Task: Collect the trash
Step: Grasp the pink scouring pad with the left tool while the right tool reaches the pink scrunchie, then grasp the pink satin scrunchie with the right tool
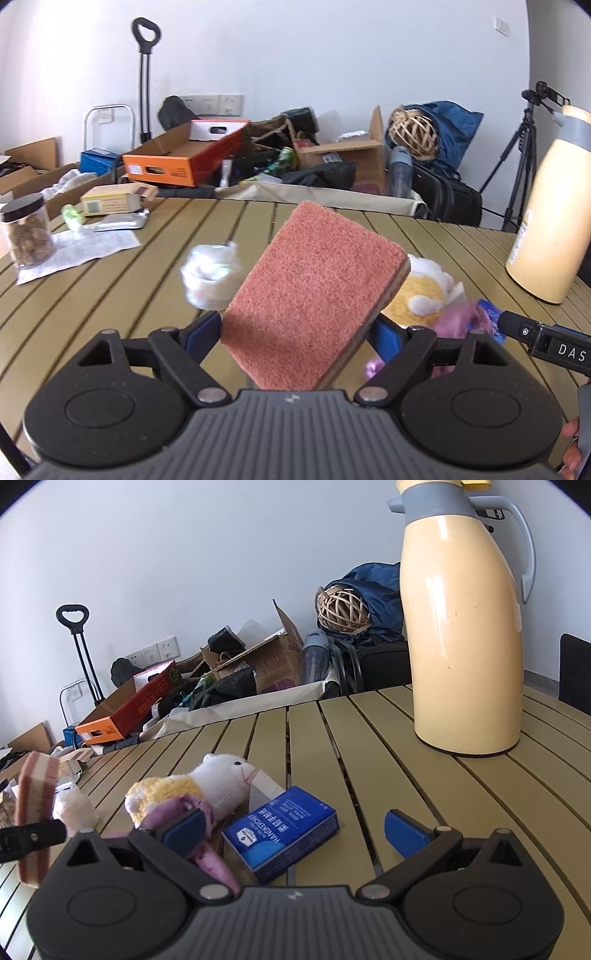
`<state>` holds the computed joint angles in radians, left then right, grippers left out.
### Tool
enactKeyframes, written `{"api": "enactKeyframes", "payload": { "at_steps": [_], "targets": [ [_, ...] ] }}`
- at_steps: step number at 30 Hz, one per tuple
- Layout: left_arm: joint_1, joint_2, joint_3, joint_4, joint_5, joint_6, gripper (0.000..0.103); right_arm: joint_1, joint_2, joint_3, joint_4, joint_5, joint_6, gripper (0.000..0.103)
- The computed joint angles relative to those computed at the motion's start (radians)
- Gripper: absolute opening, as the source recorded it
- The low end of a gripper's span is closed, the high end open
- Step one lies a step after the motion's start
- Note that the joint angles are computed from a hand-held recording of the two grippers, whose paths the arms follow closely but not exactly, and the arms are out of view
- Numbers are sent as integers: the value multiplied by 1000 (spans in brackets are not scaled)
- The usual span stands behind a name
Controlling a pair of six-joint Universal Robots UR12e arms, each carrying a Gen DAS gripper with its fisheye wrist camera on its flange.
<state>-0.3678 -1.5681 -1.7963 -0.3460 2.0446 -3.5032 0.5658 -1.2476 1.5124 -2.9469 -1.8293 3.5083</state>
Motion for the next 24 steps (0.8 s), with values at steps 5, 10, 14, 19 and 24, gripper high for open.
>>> {"api": "enactKeyframes", "payload": {
  "at_steps": [5,10,14,19,24],
  "targets": [
    [15,26,-21,-22,31,-30,85,11,12,-25,44,-23,-9,103],
    [31,47,-36,-48,42,-59,85,21,29,-58,94,-38,-31,103],
    [38,55,-40,-59,39,-72,85,26,38,-79,135,-49,-30,103],
    [40,55,-40,-65,32,-73,85,26,37,-80,141,-53,-2,103],
    [33,52,-36,-76,53,-82,85,25,23,-47,8,41,-31,103]
  ]
}}
